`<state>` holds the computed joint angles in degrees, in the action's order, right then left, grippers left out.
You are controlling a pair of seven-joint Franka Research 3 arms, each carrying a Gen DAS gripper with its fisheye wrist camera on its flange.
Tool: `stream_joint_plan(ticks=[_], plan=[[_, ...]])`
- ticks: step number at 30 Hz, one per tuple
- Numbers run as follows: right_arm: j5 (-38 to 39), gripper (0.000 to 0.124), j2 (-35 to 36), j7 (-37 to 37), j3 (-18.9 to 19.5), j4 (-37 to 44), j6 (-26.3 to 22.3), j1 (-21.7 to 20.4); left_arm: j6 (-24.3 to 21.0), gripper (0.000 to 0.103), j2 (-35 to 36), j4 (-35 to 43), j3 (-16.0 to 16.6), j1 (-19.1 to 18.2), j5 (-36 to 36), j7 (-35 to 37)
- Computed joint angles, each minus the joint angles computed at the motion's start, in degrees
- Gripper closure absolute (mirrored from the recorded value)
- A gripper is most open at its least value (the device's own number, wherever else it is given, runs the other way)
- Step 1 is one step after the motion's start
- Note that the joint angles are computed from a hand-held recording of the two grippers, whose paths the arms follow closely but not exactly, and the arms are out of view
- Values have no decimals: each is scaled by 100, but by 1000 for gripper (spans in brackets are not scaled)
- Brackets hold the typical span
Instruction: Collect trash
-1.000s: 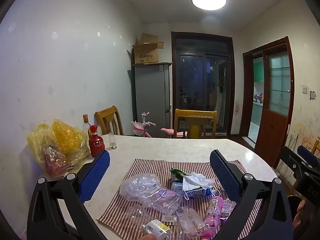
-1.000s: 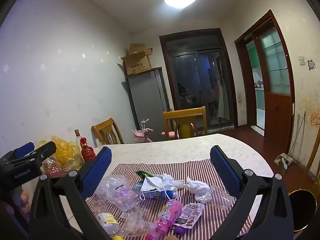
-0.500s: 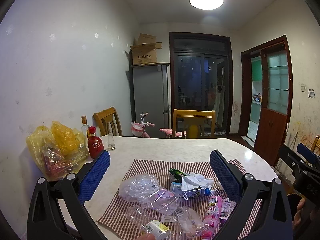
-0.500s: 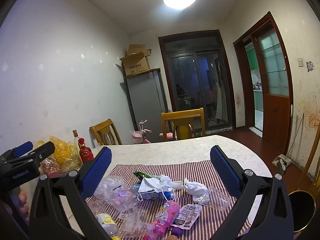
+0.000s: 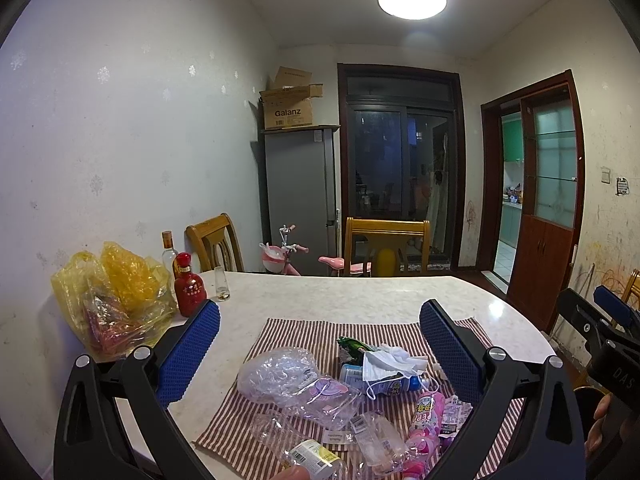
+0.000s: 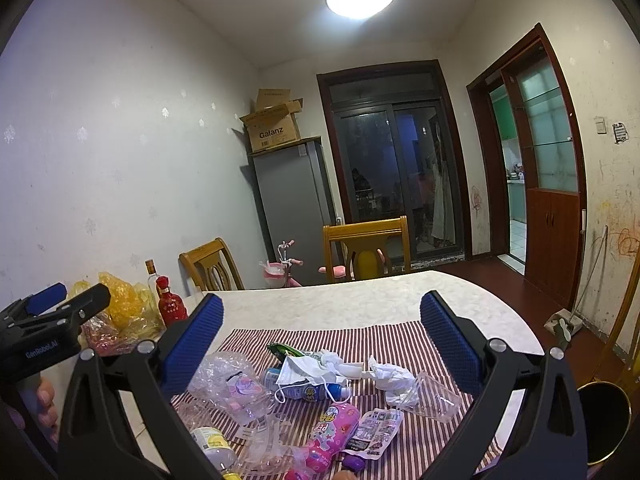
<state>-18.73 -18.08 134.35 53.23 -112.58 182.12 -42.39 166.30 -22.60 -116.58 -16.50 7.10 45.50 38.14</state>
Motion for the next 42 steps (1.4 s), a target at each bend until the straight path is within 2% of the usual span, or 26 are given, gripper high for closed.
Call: stream_joint_plan(ticks=[42], plan=[[112, 25, -42, -69, 110, 2, 24, -121, -10, 6, 0, -3, -30, -14, 60, -54]])
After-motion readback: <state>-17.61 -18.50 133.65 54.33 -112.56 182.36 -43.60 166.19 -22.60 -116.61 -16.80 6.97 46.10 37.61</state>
